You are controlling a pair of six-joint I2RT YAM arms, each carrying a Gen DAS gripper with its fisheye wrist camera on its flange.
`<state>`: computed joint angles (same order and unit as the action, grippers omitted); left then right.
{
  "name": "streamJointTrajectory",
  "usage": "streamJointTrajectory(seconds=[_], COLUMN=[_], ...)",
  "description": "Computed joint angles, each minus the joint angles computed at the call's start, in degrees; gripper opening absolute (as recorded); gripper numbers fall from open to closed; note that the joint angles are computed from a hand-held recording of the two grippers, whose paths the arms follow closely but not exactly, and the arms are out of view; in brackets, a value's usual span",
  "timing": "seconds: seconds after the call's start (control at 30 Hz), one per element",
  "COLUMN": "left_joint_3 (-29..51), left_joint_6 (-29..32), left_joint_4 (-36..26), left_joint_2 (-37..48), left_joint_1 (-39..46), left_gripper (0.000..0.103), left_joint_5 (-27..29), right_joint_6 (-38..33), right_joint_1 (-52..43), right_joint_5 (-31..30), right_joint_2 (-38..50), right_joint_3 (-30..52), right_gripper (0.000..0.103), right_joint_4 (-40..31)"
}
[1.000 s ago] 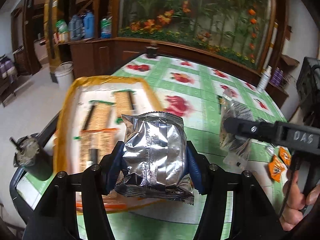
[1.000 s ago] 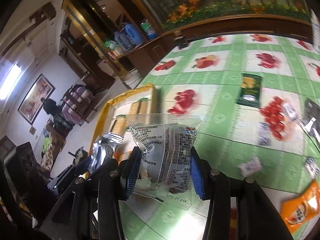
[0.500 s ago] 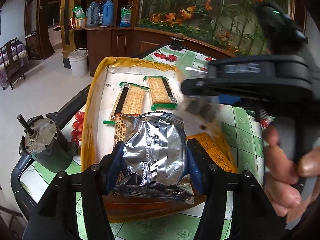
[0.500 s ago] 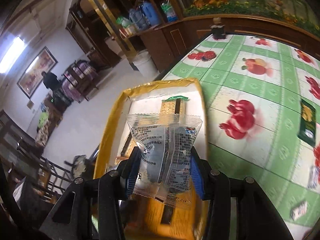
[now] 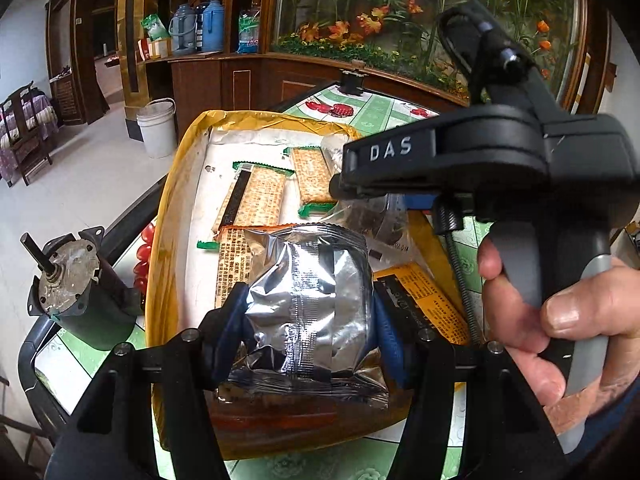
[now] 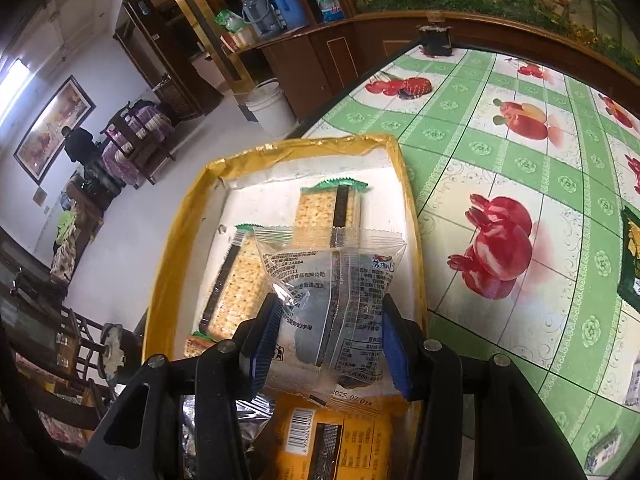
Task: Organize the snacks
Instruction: 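Release the silver pack and the clear bag into the tray with both grippers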
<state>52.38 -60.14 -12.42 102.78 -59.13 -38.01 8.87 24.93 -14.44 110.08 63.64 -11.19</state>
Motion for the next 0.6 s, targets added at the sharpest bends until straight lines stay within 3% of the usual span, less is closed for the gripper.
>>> streamJointTrajectory(seconds=[0.17,0.37,0.6], left_joint_3=[-0.1,-0.3,0.5], left_joint_6=[0.5,0.8,0.9], left_joint_4=[0.6,0.7,-0.5], left_joint_2=[0.0,-1.1,-2.6], left_joint_1=[0.0,-0.3,-1.6], left_gripper=[0.059,0.068,0.068], left_joint_5=[0.4,-0.1,-1.5], right_joint_6=[-0.4,-0.6,-0.6], right_joint_1=[-0.2,-1.0,-5.6], right_joint_5=[-0.4,-1.2,-7.2], right_joint_2=[0.2,-2.9,-11.9], right_joint_3=[0.2,-1.6,-9.2], right_gripper=[0.053,0.056,0.056], right_joint_4=[-0.6,0.1,2.0])
